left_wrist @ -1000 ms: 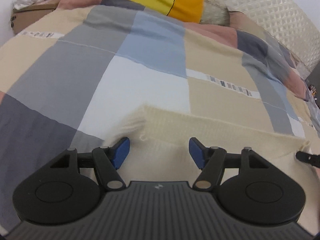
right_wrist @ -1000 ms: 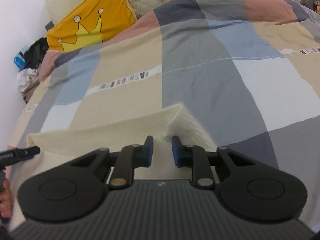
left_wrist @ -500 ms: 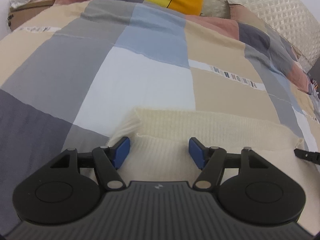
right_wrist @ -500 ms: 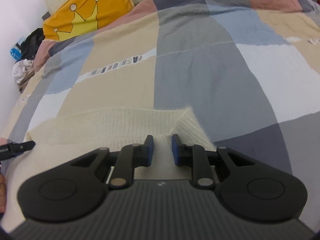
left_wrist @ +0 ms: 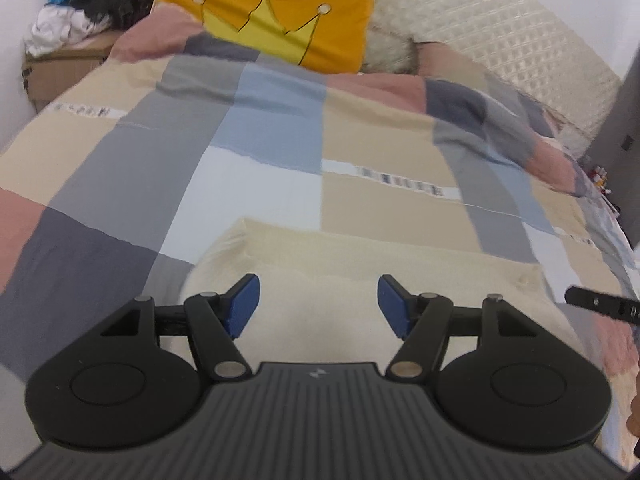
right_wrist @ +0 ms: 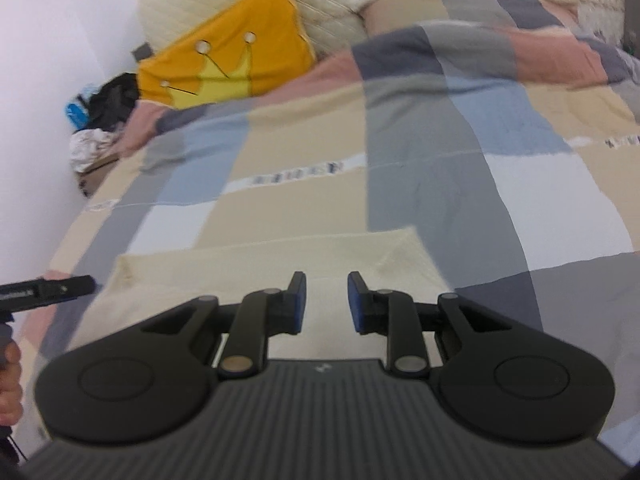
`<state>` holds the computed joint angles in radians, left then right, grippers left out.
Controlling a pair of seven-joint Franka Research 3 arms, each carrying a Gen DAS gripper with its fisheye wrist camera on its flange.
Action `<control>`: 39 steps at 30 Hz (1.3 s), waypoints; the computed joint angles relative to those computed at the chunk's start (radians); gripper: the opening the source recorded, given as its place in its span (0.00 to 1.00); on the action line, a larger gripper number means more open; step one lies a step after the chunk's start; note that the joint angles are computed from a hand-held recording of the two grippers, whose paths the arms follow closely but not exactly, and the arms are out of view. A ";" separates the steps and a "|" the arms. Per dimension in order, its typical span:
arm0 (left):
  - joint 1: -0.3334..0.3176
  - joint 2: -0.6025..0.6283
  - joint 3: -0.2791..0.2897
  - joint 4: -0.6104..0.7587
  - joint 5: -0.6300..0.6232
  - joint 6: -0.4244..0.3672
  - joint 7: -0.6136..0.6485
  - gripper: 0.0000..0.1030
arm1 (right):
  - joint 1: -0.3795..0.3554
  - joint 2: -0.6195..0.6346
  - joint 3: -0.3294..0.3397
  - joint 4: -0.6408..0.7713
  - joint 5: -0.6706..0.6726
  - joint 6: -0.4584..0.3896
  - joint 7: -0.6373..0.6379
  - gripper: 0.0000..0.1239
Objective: Fold large clothes
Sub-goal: 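Open both grippers and lay the blanket edge flat on the duvet, then grasp the blue-banded blanket end with both grippers and lift it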
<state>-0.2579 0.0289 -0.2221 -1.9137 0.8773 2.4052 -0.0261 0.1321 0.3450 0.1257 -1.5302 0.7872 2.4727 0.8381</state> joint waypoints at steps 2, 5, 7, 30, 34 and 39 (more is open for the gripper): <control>-0.022 -0.023 -0.021 0.005 0.007 -0.050 -0.006 0.68 | -0.015 -0.060 0.009 -0.054 0.042 0.000 -0.045 0.21; -0.049 -0.063 -0.051 -0.002 0.018 -0.099 -0.026 0.68 | -0.017 -0.152 0.000 -0.136 0.101 -0.001 -0.113 0.21; -0.065 -0.090 -0.072 -0.007 0.020 -0.133 -0.046 0.68 | -0.015 -0.214 -0.017 -0.187 0.143 -0.013 -0.150 0.21; -0.345 -0.120 -0.299 0.068 0.112 -0.590 -0.257 0.68 | 0.066 -0.753 -0.244 -0.696 0.285 -0.161 -0.382 0.21; -0.395 -0.098 -0.300 0.068 0.113 -0.633 -0.281 0.69 | 0.071 -0.825 -0.255 -0.782 0.280 -0.142 -0.425 0.21; -0.441 -0.095 -0.296 0.038 0.115 -0.640 -0.351 0.69 | 0.070 -0.862 -0.277 -0.842 0.297 -0.167 -0.387 0.21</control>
<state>-0.6984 -0.0662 -0.5178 -1.8759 0.9923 1.7648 -0.3774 0.2025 -0.5172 -0.1510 -2.3726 1.0843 2.3056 0.4512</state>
